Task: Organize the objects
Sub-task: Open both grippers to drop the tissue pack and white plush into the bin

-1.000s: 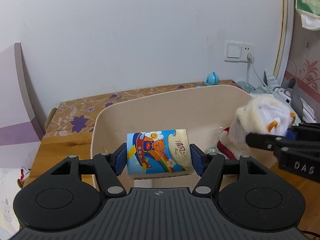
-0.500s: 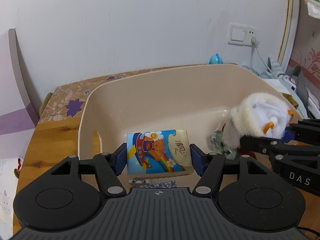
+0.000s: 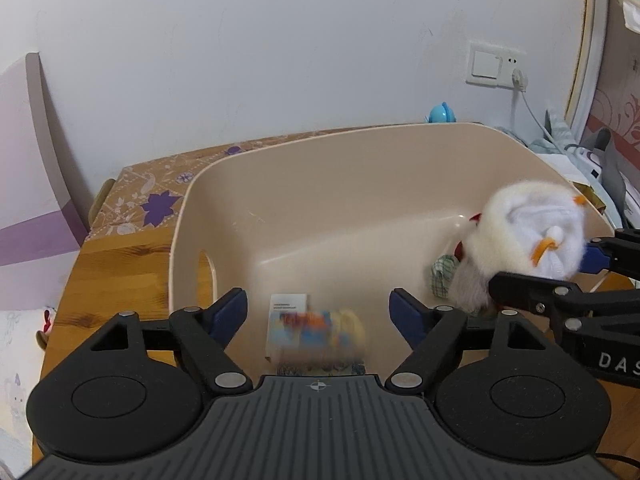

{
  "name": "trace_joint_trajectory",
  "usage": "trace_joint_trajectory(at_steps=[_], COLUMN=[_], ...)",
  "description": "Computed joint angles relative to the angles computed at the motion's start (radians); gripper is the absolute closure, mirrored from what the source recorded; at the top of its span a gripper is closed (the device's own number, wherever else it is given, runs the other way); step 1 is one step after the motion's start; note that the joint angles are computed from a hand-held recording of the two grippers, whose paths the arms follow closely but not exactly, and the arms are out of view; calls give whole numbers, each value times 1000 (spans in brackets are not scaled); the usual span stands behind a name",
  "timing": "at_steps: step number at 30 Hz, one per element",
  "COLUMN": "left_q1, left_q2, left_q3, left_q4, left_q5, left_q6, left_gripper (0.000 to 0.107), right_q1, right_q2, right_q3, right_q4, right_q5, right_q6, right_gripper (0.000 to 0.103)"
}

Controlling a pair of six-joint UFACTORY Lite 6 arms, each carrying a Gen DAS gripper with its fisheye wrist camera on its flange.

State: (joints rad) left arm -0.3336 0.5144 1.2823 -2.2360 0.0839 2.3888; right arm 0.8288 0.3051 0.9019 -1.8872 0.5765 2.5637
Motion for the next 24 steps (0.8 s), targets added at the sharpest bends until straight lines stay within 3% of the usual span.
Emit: trace_joint_trajectory(at_steps=[4, 6, 9, 24], left_q1=[3, 5, 7, 10], left_q2=[-29, -47, -81, -268], left_q3=[-23, -38, -66, -218], left_q4=[-122, -190, -253, -424], left_q5=[1, 5, 14, 38], left_q6=[116, 183, 242, 395], left_gripper=[26, 25, 23, 23], right_q1=[16, 27, 44, 131], right_q2=[-28, -47, -74, -200], right_q3=[-20, -35, -53, -129], right_q4=[16, 9, 15, 148], right_q5=[21, 39, 67, 153], right_q6=[1, 19, 20, -54], right_gripper=[34, 22, 13, 1])
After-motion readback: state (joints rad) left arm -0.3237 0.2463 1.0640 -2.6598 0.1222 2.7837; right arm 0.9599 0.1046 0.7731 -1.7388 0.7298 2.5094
